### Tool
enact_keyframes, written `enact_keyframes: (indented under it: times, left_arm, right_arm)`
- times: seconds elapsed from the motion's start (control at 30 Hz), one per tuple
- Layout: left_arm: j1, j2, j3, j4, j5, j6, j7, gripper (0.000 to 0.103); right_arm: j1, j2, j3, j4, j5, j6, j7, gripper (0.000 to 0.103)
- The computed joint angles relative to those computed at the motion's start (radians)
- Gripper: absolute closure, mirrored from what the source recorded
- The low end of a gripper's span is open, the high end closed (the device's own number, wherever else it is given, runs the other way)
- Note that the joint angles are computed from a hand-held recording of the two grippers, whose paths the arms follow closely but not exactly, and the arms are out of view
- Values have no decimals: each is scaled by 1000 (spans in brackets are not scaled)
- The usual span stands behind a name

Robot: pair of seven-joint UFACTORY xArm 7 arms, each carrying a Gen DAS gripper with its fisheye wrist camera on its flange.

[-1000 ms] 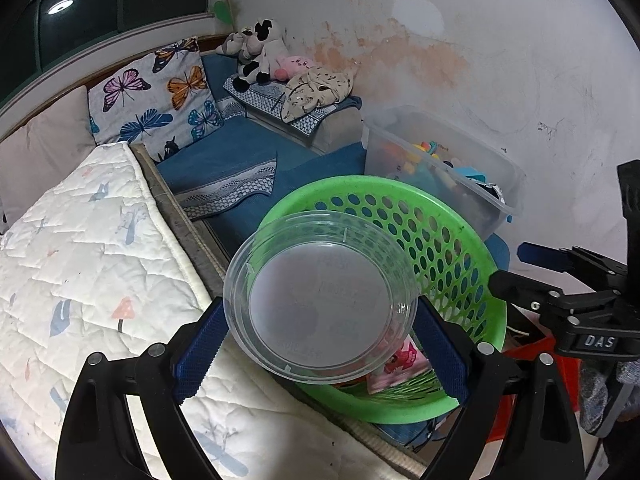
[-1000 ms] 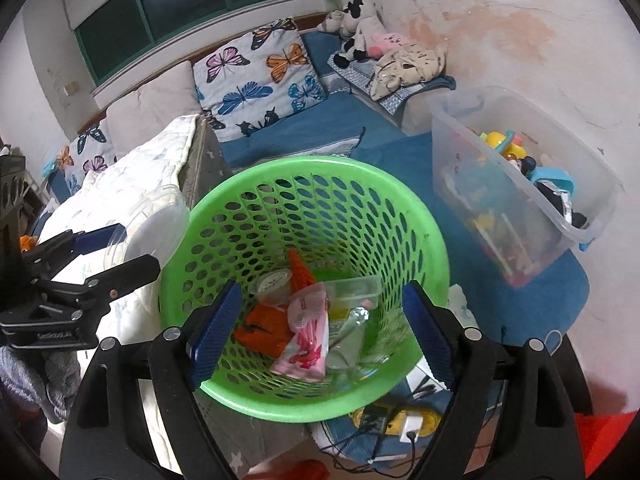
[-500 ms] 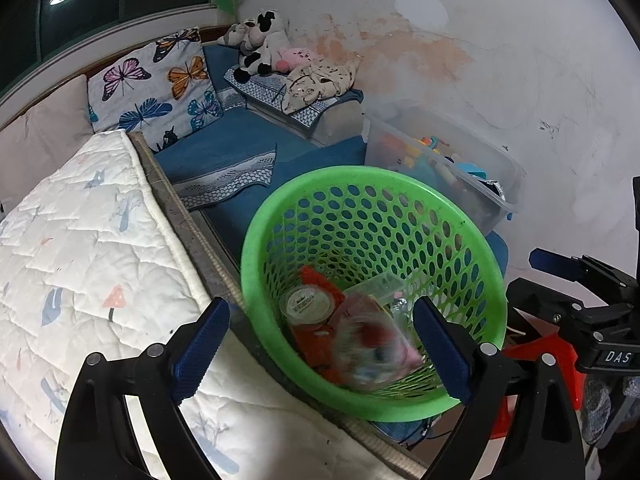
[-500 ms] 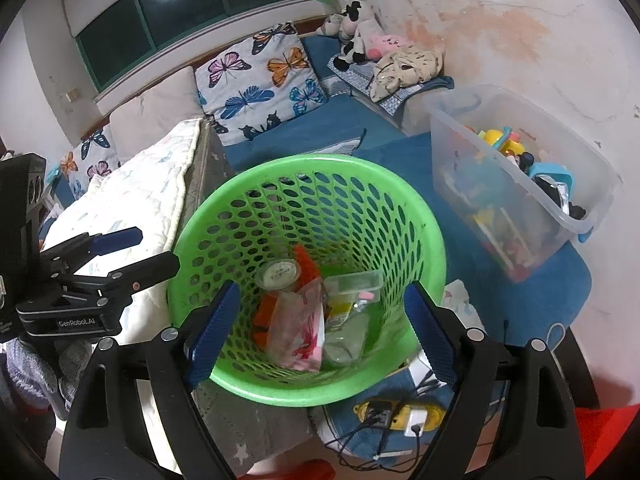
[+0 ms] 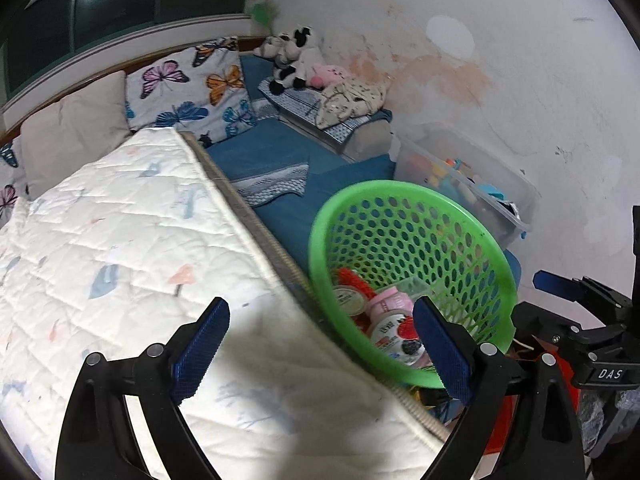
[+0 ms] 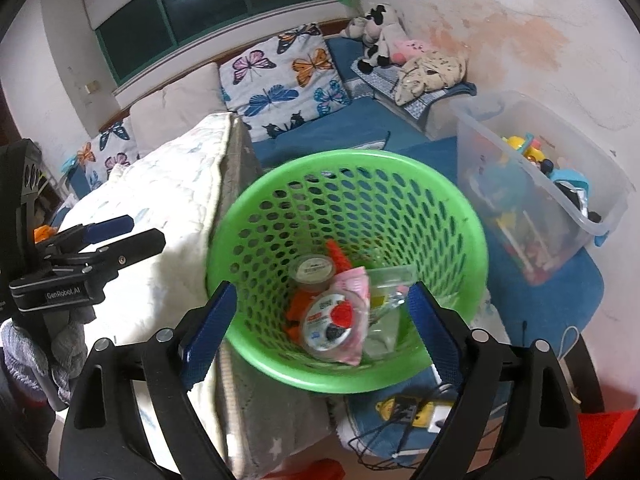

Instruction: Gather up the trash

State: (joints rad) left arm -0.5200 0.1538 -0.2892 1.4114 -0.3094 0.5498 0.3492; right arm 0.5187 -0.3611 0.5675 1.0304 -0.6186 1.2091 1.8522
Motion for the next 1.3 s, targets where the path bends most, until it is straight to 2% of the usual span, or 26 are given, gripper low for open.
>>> enact_keyframes:
  times: [0.17, 0.4, 0.47, 0.6, 0.7, 1.0, 1.3]
  left_arm:
    - [28, -61, 19, -63, -28, -31, 9, 13]
    - [55, -153, 51, -162, -47, -72, 13, 13]
    - [63, -189, 63, -204, -64, -92, 26, 9]
    - [68, -246, 86, -264, -96, -118, 47, 9]
    - [72, -285, 105, -301, -110, -126, 50, 8]
    - [107, -403, 142, -430, -25, -177, -28, 7]
    - [119, -511, 203, -545, -14, -210, -47, 7]
  right_arm:
    - [4, 74, 18, 65, -59, 5, 14, 13]
    - [73, 207, 0, 174, -167, 43, 23, 5]
    - [99, 252, -8, 211, -202, 54, 21, 5]
    - [153, 304, -39, 252, -246, 67, 21, 5]
    - [188, 332, -74, 275, -257, 42, 12, 4]
    - [309, 418, -155, 369, -353, 68, 31, 4]
    - [439, 572, -231, 557, -416, 166, -75, 4]
